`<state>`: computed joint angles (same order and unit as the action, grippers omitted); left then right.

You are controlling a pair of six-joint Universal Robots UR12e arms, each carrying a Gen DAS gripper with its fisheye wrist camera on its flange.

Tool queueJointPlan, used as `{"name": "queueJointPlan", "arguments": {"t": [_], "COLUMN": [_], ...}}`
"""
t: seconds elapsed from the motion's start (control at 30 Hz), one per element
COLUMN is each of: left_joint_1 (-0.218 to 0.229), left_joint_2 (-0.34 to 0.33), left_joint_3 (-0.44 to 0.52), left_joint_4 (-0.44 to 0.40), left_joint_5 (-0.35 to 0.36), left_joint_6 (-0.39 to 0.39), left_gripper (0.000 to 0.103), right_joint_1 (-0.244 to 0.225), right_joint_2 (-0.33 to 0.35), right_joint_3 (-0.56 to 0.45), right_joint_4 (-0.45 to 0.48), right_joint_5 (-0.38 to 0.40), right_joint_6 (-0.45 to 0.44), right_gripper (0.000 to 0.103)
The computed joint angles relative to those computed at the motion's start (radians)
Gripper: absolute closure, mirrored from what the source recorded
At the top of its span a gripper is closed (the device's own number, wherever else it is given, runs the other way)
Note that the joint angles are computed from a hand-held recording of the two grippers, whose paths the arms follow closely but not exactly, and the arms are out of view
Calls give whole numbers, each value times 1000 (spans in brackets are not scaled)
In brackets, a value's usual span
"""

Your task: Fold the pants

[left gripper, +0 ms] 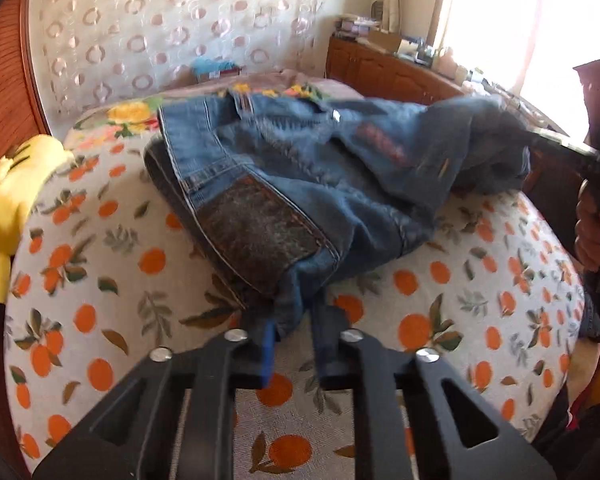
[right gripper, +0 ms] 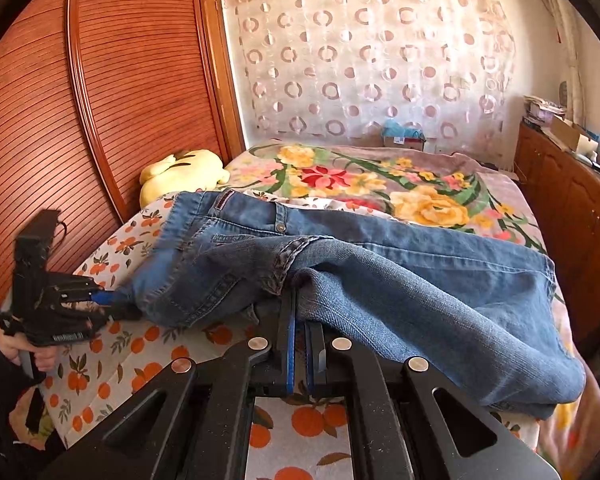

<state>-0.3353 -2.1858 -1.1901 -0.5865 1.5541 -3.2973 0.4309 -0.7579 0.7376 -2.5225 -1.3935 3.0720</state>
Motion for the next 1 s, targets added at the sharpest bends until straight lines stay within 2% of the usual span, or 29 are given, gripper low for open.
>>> {"name": "queueJointPlan", "arguments": {"t": [0.23, 0.33, 0.43, 0.6, 0.7, 0.83, 1.0], "left_joint_1": [14, 12, 18, 14, 1, -8, -8], "left_joint_2": [50, 64, 83, 112, 126, 141, 148], "left_joint_3": [-19, -15, -29, -91, -135, -189, -221], "left_joint_4": [127, 158, 178, 164, 148, 120, 99], "left_joint_5": [64, 110, 114, 121, 126, 136, 132], "left_joint_6": [-6, 5, -11, -39, -35, -54, -72], "left_gripper": [96, 96, 96, 96, 96, 95, 95], "right_joint_1": [-14, -19, -28, -35, -35, -34, -26], "right_joint_2": [-29, -66, -122, -216, -249, -265, -245], "right_joint_3": [23, 77, 178, 366, 441, 479, 444], "right_joint_4": [17, -16, -76, -175, -179, -164, -150], "right_joint_5": [42, 47, 78, 87, 83, 83, 57], "right_joint_6": [-20, -14, -4, 18, 24, 42, 55], "right_gripper": [100, 100, 100, 103, 103, 103, 103]}}
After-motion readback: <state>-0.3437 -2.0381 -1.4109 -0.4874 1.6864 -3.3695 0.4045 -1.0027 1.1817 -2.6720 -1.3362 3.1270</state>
